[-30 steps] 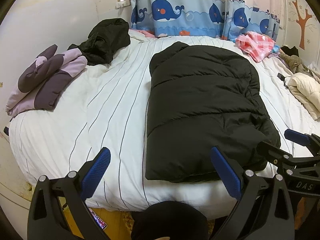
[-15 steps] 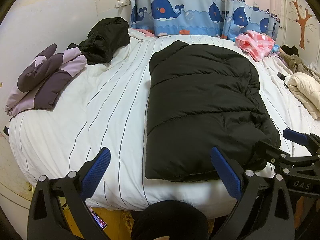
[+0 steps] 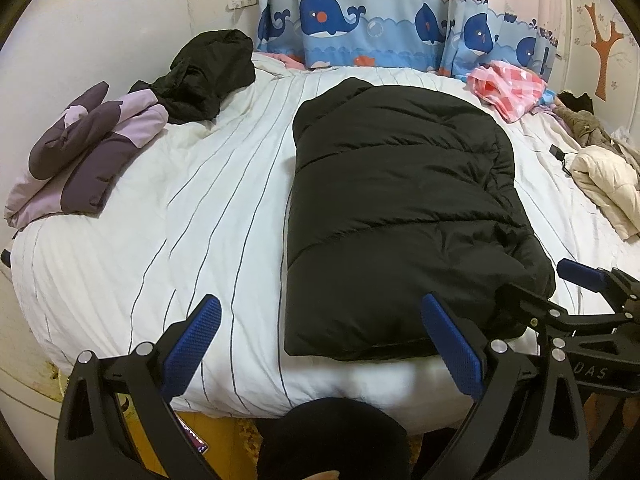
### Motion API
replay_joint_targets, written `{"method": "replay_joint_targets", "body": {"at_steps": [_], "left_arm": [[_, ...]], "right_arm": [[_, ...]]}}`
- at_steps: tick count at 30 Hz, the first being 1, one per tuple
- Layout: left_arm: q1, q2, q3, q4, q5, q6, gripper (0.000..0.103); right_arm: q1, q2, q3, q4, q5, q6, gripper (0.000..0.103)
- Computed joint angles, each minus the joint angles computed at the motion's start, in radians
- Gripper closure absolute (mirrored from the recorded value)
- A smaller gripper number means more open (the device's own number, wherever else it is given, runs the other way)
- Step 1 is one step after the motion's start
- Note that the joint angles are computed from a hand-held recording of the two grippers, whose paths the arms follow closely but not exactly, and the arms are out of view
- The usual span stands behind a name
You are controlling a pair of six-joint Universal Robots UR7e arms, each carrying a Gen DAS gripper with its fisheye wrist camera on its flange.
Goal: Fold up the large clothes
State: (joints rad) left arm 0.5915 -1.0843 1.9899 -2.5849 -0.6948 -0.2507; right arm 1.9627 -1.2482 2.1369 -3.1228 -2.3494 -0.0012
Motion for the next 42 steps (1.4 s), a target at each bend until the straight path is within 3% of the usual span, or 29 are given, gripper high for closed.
{"method": "replay_joint_targets", "body": {"at_steps": [19,40,42], "left_arm": [[0.001,0.003,-0.004,-0.005,-0.009,0.019,0.007],[0.024,0.007,-0.048,0.106,-0.029,-0.051,0.007],[0.032,0.001,-0.05,0.11,-0.057,-0.06,0.007]], "right_arm": [[-0.006,-0.015,0.0,-0.004,-0.008,0.007,0.006],[-0.013,-0.017,0.008,-0.001,0.007,0.022,0.006],[-0.016,-0.018,0.011,-0.002,0.012,0.024,0.006]]}}
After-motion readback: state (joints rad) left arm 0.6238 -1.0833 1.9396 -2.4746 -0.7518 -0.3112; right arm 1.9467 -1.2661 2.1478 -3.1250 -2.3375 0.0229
